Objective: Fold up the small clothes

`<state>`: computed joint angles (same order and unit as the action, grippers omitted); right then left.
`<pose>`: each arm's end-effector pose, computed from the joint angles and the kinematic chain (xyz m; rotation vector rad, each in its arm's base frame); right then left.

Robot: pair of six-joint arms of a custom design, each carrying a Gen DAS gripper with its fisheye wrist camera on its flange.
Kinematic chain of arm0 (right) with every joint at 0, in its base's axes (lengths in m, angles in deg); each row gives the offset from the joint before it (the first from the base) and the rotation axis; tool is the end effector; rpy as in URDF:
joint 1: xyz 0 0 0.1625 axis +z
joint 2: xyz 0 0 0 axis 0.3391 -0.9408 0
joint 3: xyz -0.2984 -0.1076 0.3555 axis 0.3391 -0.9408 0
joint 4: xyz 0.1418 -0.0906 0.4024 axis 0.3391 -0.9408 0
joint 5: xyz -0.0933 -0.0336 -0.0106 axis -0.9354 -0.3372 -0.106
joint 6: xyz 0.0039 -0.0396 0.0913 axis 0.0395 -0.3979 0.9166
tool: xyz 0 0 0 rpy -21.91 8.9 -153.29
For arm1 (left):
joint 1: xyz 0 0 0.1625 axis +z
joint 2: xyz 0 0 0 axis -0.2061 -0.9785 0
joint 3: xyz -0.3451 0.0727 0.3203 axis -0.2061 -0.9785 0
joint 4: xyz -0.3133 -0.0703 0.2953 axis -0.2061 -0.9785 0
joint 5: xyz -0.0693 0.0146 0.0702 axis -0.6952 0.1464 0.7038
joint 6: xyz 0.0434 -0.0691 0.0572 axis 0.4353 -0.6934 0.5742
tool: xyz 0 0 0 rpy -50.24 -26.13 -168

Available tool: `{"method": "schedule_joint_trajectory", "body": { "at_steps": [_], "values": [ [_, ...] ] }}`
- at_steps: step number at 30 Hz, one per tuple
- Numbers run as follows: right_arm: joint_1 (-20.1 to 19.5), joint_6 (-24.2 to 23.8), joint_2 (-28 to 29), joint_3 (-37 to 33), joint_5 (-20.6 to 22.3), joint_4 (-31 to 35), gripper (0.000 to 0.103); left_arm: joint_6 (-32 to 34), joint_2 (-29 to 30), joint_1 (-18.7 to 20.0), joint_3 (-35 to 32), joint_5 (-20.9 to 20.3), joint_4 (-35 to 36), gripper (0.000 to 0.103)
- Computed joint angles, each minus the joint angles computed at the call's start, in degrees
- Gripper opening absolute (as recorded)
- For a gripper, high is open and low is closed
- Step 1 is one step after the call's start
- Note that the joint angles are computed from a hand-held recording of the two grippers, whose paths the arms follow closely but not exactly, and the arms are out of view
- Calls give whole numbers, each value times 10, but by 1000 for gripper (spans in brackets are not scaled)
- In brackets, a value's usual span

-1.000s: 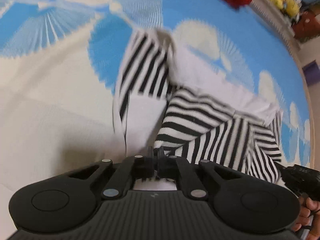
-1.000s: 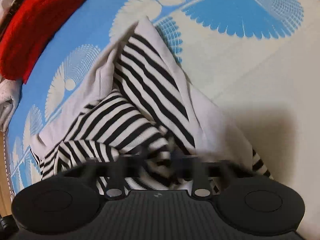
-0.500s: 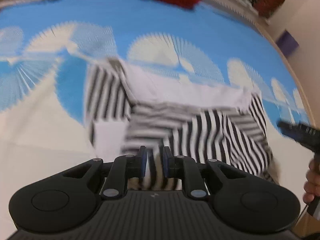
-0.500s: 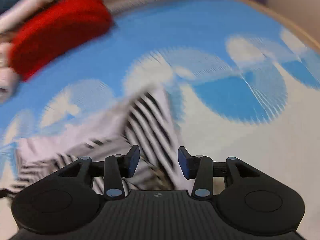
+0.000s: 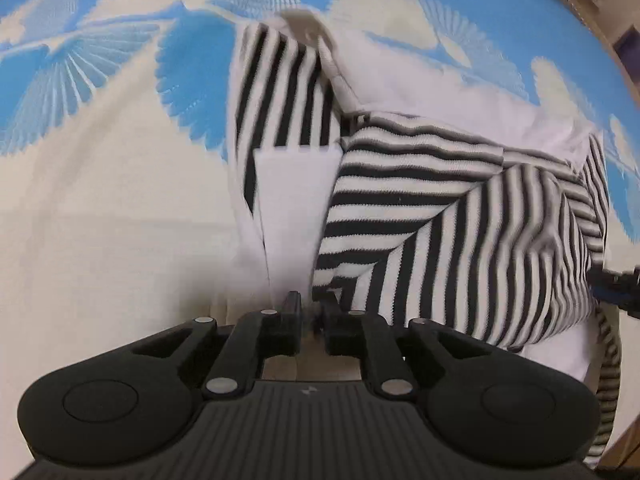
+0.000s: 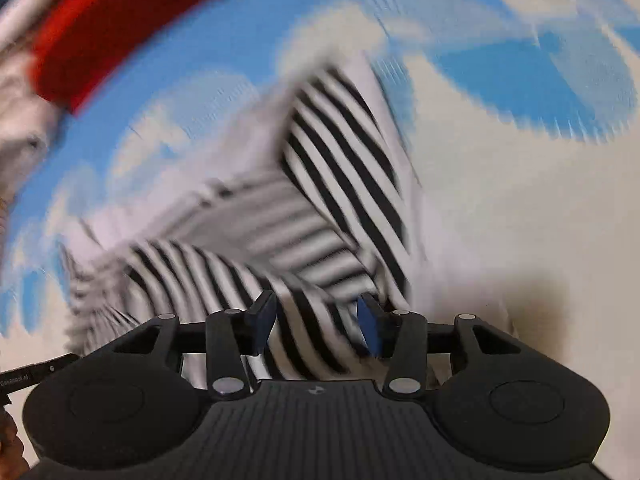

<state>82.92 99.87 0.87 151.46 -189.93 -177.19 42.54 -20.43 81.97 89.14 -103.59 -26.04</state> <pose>0.2367 -0.6865 0.1572 -0.2291 -2.5999 0.6146 -0.0533 -0.7276 0.3485 -0.0336 2.4697 -0.3568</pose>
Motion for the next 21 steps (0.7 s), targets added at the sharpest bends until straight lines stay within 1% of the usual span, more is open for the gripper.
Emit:
{"method": "schedule_joint_trajectory", "body": {
  "at_steps": [1, 2, 3, 5, 6, 7, 9, 11, 12, 14, 16, 18, 21],
  "values": [
    [-1, 9, -1, -7, 1, 8, 41, 15, -6, -6, 7, 12, -10, 15],
    [5, 4, -4, -5, -5, 1, 41, 41, -12, -17, 18, 32, -31, 16],
    [13, -12, -5, -3, -13, -12, 42, 75, -21, -30, 36, 54, -67, 16],
    [30, -57, -9, 5, -29, -68, 43, 132, -39, -53, 70, 83, -140, 16],
    [38, -82, -15, 15, -27, -107, 43, 156, -46, -62, 85, 93, -173, 17],
    [40, -96, -22, 18, -22, -125, 43, 180, -54, -71, 99, 99, -204, 17],
    [46, -121, -36, 26, -13, -166, 43, 196, -76, -88, 121, 104, -218, 17],
    [56, -151, -50, 40, -19, -209, 43, 182, -100, -106, 135, 120, -200, 19],
    [61, -175, -59, 50, -21, -236, 44, 172, -113, -113, 141, 122, -194, 21],
    [71, -208, -78, 68, -22, -274, 44, 133, -153, -133, 167, 115, -178, 36],
    [77, -229, -100, 91, -23, -301, 45, 85, -196, -151, 196, 104, -156, 37],
    [80, -218, -124, 107, -27, -296, 46, 40, -230, -173, 223, 107, -122, 37],
    [83, -169, -164, 148, -29, -277, 47, -14, -274, -197, 272, 109, -95, 37]
  ]
}}
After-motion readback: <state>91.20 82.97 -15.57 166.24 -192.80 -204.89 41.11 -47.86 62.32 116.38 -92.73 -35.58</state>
